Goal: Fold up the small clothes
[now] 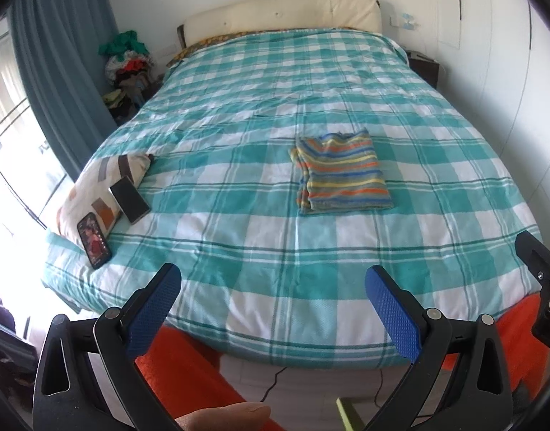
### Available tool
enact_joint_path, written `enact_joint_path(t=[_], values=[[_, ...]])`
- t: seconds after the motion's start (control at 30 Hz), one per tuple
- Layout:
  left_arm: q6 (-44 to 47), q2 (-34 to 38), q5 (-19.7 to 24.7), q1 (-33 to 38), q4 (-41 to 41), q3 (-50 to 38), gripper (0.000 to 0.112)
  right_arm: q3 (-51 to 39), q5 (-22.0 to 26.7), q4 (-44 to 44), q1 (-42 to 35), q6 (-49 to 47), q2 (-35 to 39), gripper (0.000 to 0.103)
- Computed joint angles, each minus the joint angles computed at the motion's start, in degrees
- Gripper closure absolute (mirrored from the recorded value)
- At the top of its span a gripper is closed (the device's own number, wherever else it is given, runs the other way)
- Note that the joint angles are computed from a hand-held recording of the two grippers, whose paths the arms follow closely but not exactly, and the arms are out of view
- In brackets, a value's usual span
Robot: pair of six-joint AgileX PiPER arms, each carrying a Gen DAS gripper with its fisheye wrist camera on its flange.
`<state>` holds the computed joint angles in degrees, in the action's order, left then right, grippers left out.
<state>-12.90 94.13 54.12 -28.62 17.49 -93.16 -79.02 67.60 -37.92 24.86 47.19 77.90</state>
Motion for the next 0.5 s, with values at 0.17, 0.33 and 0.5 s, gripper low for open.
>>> enact_joint_path(t=[0.17, 0.33, 0.5], values=[[0.79, 1.67, 0.84, -0.25, -0.84, -2.24, 0.010, -0.77, -0.10, 0.54, -0.83, -0.95, 0.70, 0.009], [4.01, 3.14, 2.06, 0.44, -5.39, -4.23, 0.010, -0.57, -0.99, 1.34, -2.35, -1.71, 1.05, 0.009], [3.69, 2.56, 0.90, -0.24, -5.21, -3.50, 0.011, -0.18, -1.57, 1.57, -3.35, -1.72, 1.03, 0.009]])
